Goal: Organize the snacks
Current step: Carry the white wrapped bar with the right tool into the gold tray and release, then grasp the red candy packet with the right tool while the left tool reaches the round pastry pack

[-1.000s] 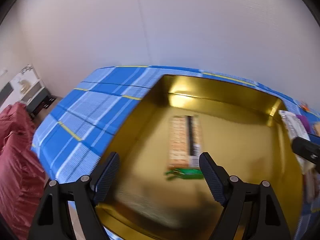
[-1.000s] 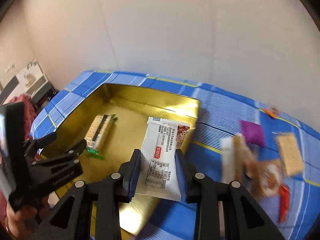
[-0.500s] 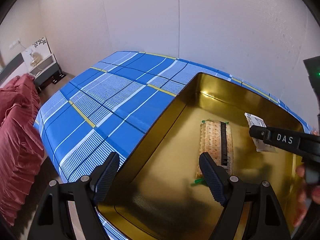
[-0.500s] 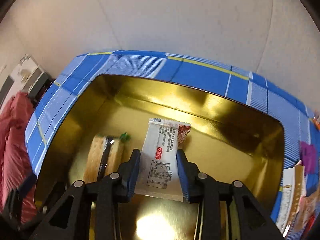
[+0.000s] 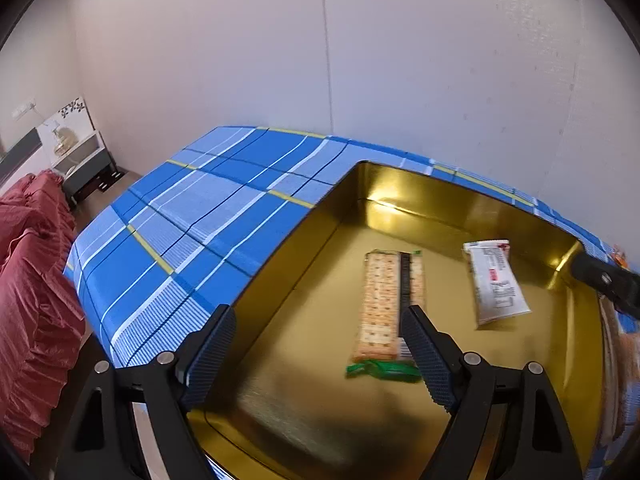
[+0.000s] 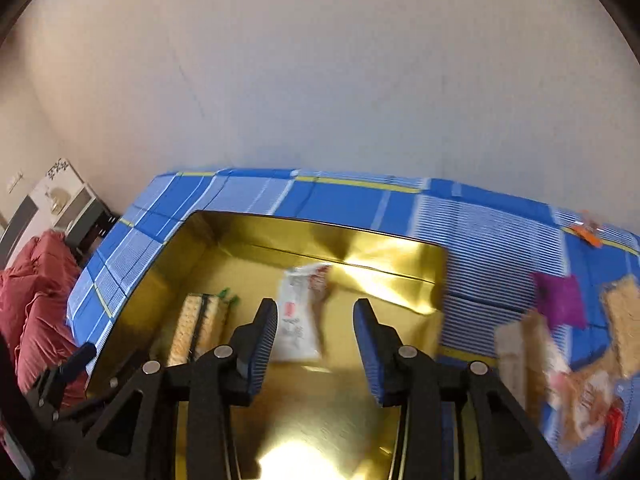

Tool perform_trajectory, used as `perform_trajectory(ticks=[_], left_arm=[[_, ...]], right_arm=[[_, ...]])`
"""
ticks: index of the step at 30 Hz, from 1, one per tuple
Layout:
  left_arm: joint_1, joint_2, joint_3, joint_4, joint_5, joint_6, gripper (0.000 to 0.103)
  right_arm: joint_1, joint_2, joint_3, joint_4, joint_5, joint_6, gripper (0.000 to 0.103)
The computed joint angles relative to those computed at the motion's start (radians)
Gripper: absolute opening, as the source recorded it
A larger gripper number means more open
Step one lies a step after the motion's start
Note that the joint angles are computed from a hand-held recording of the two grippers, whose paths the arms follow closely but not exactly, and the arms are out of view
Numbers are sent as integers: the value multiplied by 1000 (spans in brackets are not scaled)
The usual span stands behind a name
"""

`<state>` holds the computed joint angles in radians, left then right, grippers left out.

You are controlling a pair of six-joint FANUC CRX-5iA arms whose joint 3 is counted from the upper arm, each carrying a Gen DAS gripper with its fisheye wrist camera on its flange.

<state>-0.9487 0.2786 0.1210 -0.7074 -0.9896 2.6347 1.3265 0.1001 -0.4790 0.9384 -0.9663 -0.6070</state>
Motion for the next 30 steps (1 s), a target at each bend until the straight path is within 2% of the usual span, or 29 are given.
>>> perform_trajectory(ticks=[5, 15, 20, 23, 25, 27, 30], left_arm=[[-24, -3, -2, -10, 36, -2, 87], [-78, -7, -10, -28, 151, -33, 89], [-104, -16, -23, -26, 215, -75, 94], [-123, -31, -43, -46, 259, -74, 94], [-142, -43, -58, -73, 297, -66, 95], [-164, -52, -67, -111, 318, -50, 99], [-184, -63, -81, -127, 368, -65, 102]], right_arm=[[105, -59, -63, -37, -150, -66, 40], [317, -173, -188, -165, -352, -216, 40], [418, -186, -208, -253, -492, -283, 40], [486, -184, -219, -314, -578, -358, 40], [518, -219, -228, -363, -600, -429, 40], [574, -267, -266, -362, -630, -523, 40], [624, -300, -276, -426, -682, -586, 40]])
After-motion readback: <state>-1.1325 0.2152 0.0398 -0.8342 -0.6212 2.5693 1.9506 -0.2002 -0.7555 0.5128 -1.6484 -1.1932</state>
